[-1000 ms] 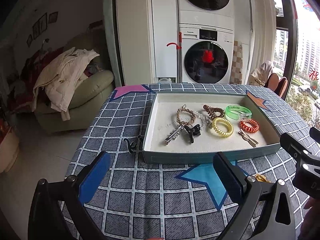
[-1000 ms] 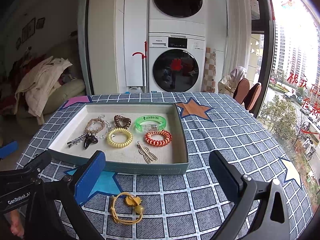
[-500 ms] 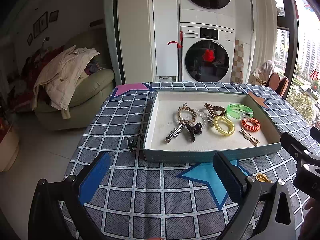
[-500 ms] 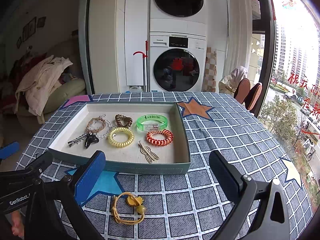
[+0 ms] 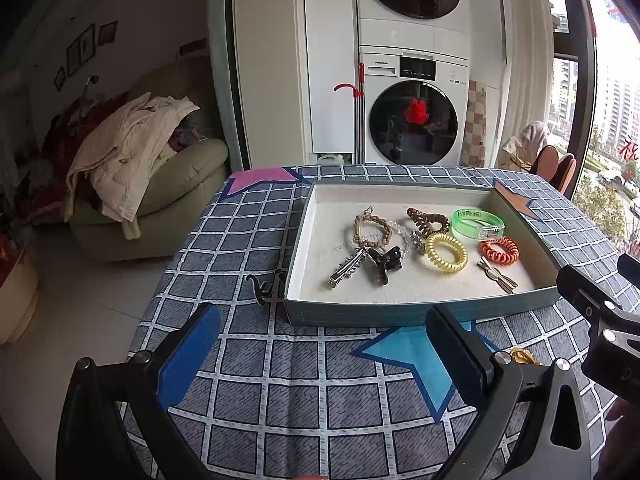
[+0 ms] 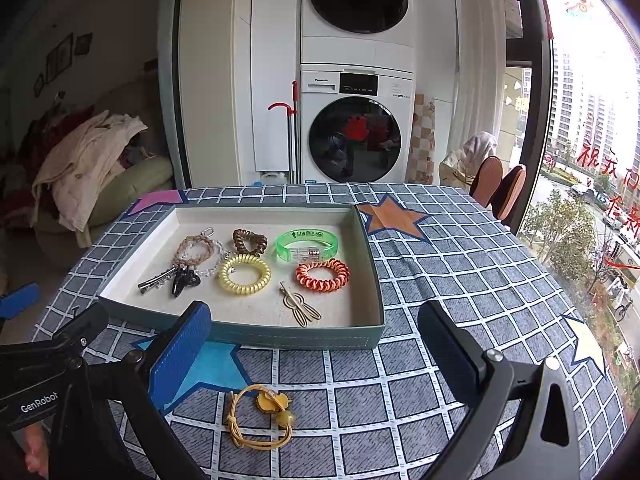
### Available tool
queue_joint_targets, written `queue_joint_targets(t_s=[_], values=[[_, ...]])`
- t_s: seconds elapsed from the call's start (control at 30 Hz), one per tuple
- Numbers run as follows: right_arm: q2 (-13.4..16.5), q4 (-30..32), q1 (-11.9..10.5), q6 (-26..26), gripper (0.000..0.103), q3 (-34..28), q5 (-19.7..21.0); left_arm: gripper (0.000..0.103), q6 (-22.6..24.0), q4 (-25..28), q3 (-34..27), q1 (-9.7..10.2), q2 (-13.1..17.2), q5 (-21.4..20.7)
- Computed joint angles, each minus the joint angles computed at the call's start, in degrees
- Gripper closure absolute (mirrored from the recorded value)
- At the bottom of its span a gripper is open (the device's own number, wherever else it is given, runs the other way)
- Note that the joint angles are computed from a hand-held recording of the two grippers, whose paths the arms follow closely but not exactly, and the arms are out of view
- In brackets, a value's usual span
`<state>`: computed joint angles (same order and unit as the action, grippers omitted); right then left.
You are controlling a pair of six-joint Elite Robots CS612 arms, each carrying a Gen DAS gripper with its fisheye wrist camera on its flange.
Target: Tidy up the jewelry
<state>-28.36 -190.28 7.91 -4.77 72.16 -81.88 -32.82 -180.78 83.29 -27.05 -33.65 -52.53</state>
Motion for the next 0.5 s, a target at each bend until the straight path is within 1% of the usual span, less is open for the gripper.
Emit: queue_joint_targets(t_s=[0.5], values=[[0.2,0.2,0.0,0.2,0.0,-0.2,0.0,0.0,0.0,0.3,-0.1,-0.01,0.0,-0.1]])
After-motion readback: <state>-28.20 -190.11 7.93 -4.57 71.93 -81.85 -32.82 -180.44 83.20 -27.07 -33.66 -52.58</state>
